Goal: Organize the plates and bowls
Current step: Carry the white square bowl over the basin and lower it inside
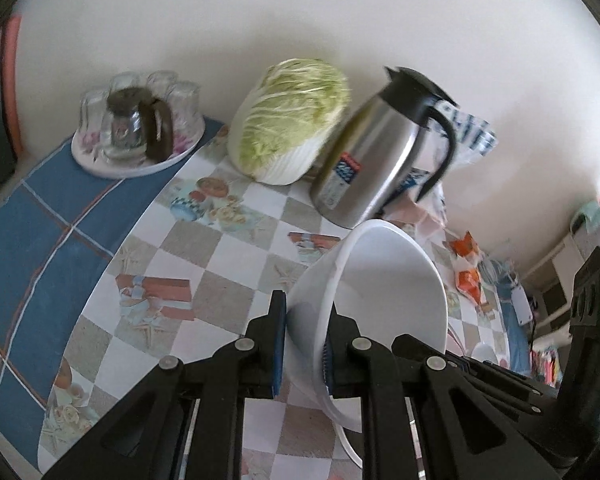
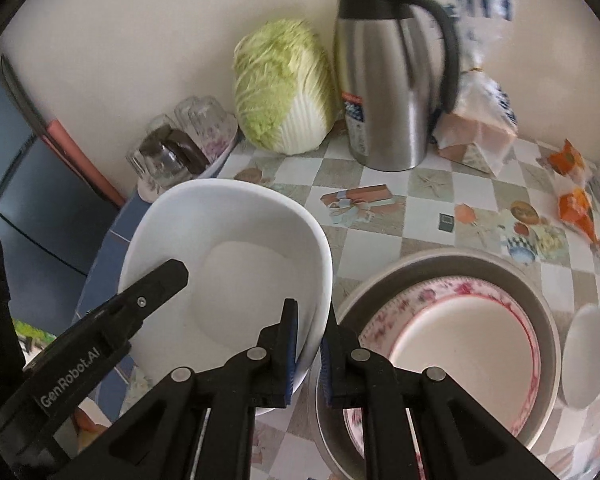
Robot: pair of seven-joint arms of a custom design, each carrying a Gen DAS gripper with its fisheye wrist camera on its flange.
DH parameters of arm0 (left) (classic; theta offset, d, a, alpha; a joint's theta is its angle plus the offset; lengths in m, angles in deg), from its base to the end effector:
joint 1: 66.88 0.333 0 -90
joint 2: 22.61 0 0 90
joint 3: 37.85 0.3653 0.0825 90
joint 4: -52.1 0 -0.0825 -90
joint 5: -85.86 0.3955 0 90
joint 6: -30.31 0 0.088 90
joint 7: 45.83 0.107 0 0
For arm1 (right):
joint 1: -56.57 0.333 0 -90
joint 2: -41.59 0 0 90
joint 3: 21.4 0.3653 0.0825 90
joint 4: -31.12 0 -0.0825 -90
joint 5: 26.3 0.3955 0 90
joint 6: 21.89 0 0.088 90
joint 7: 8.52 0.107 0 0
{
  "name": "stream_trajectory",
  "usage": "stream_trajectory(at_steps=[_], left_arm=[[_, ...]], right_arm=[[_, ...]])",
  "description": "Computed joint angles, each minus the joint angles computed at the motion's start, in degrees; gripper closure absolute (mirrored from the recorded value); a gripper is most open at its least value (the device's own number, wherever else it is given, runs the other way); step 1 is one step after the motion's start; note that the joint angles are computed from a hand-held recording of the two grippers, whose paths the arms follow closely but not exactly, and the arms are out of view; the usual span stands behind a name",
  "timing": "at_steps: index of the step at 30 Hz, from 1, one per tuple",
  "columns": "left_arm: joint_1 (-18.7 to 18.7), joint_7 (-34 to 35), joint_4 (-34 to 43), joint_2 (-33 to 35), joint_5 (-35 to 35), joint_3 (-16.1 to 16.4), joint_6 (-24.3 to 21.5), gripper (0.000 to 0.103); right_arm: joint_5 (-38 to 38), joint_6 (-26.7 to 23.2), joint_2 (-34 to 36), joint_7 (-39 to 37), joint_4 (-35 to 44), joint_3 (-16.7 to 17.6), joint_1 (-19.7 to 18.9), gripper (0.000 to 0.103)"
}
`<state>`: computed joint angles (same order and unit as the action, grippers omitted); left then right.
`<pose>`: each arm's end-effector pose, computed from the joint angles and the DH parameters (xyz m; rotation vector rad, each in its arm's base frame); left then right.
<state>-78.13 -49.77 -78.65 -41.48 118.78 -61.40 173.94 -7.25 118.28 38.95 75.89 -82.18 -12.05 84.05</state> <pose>0.3922 -0.3037 0.5735 -2.3327 1.1780 -0.8896 0.4744 0.3579 0.5893 -2.2346 1.2632 -0.0238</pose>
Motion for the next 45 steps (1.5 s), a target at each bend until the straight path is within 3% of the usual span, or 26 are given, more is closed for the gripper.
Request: stream_trajectory(at_steps=[8,23,36,45], left_arm=[[-2.2,2.7,4.5,4.0,1.7,-0.8,0.0,0.087],[-10.4,7.3,18.1,14.3,8.5,0.4,-8.6,0.087],[-15.5,8.6,23.5,19.1,9.3,2.9,-14.5,0.087],[-16.0,7.5,23.2,19.4,8.8,4.0,-14.6,0.087]], right_arm=[[4.5,2.9,-6.2,-1.3,-7.2,-2.2,-0.9,0.091],[9.6,6.4,-14.3,-2.4,-15.1,-6.3,-3.1,0.089],[14.6,4.3,-13.9,-7.2,-15.3,-8.5,-4.1,0.089],[16.1,3.7,-12.7,-9.0,-15.0,-7.9,-4.7,0.088]])
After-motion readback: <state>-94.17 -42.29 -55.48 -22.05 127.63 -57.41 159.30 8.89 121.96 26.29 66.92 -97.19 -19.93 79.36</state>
